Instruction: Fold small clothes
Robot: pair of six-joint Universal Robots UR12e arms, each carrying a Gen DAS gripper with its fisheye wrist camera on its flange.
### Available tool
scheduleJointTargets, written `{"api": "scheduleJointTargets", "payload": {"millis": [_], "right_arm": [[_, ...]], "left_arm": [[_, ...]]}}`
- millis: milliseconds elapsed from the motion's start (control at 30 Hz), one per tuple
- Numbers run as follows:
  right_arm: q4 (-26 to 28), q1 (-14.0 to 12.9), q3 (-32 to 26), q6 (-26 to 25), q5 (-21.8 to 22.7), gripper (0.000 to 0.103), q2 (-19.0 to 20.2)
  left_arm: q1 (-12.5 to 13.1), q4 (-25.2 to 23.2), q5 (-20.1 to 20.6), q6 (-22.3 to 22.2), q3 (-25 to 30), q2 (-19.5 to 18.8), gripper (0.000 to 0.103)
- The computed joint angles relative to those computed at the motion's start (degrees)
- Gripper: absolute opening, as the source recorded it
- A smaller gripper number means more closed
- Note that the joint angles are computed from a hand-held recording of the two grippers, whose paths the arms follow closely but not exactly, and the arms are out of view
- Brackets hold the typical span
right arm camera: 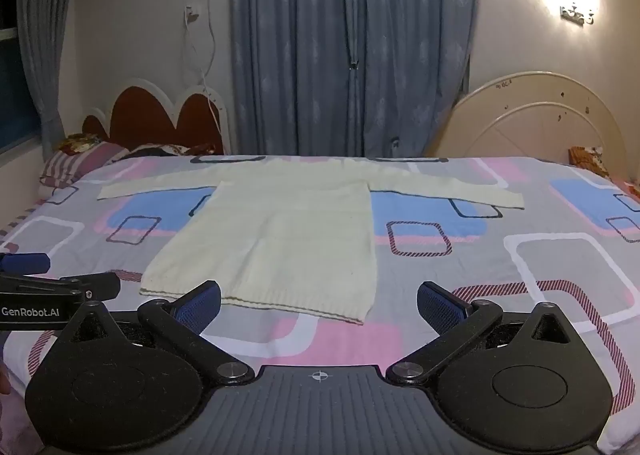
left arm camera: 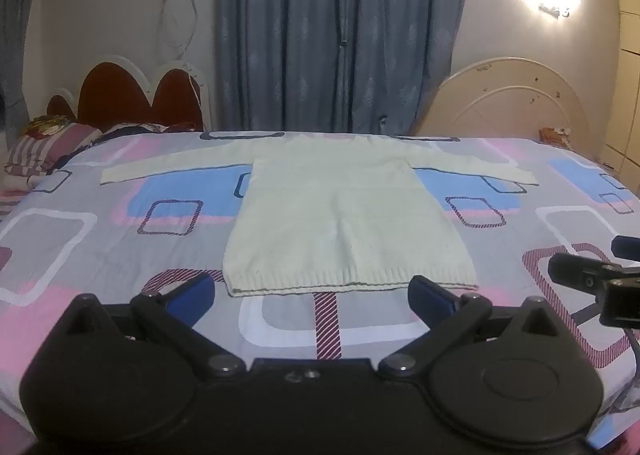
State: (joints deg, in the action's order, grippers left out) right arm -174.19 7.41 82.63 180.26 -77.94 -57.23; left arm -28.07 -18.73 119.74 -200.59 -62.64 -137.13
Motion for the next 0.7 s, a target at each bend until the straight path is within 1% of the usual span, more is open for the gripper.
{"api": "scheduleJointTargets", "payload": {"millis": [233, 700], "right_arm": [[-0.98, -0.06, 0.76, 0.18, 0.32, 0.103, -0.41], [-1.47, 0.03, 0.45, 0.71, -0.22, 0.103, -0.04]], "left_arm": [[-0.31, -0.19, 0.87, 0.04, 0.19, 0.02, 0.103], [-0.12, 0.38, 0.31, 0.54, -0.07, 0.07, 0.103]]}}
